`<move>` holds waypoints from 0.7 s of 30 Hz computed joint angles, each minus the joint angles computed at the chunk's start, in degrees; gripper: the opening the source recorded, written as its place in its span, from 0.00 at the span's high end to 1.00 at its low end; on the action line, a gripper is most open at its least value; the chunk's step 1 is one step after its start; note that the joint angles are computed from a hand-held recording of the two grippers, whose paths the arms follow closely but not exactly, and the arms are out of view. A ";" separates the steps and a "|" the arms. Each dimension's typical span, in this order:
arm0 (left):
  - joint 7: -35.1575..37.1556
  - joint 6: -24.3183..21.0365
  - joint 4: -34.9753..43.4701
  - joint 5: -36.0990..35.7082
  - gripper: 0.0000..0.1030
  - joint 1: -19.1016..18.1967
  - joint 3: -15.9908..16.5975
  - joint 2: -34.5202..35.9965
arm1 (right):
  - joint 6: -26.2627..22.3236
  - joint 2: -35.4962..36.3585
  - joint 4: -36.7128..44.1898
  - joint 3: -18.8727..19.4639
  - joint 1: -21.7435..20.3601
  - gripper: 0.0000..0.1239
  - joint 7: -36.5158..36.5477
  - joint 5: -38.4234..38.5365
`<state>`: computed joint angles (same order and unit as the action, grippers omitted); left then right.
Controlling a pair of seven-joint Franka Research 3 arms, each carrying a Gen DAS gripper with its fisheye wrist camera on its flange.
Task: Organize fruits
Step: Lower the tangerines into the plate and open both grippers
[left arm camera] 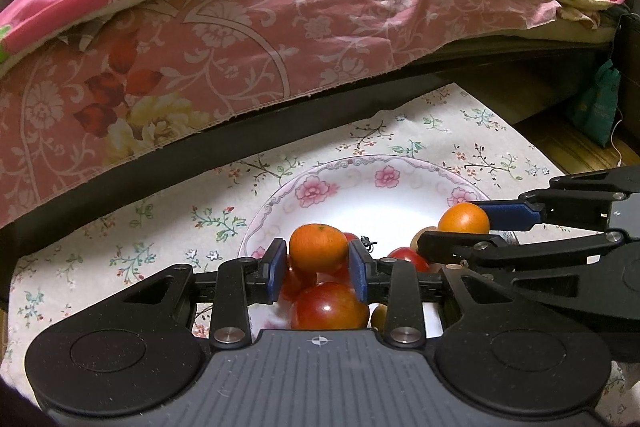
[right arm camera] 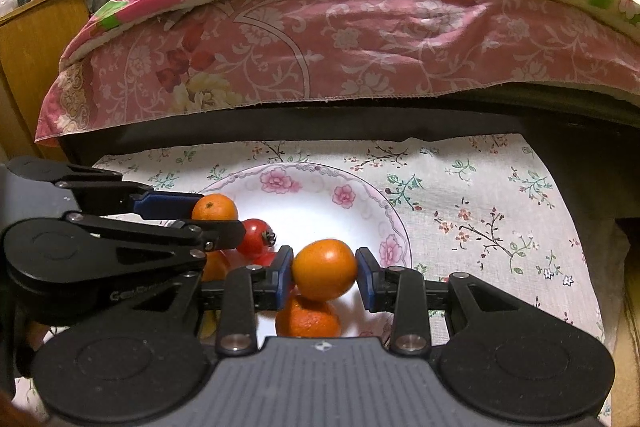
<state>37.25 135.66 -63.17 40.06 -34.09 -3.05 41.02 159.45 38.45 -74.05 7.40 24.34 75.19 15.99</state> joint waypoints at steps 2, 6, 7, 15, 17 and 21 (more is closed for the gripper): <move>-0.10 -0.26 0.19 0.01 0.57 -0.10 0.06 0.07 | 0.00 0.01 0.00 0.05 -0.04 0.73 -0.04 0.07; -0.44 -0.30 -0.18 0.19 0.52 -0.17 0.11 -0.31 | 0.06 0.00 -0.08 0.05 -0.10 0.72 -0.01 0.21; -0.51 -0.30 -0.32 0.27 0.51 -0.18 0.12 -0.44 | 0.15 -0.10 -0.24 -0.03 -0.06 0.72 0.09 0.20; -1.76 -0.37 -2.15 1.06 0.45 -0.02 0.03 -1.94 | 0.88 -0.64 -1.13 0.26 -0.19 0.71 0.04 0.50; -1.96 -0.60 -2.34 1.25 0.43 -0.02 -0.04 -2.18 | 0.97 -0.76 -1.28 0.17 -0.12 0.69 0.09 0.47; -2.74 -0.86 -2.89 2.01 0.42 -0.23 0.00 -2.76 | 1.35 -1.28 -2.03 0.42 -0.36 0.68 -0.10 0.85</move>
<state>34.52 134.80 -66.06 42.07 -34.32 -3.05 38.26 160.79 37.17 -76.08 7.83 23.98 75.09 16.83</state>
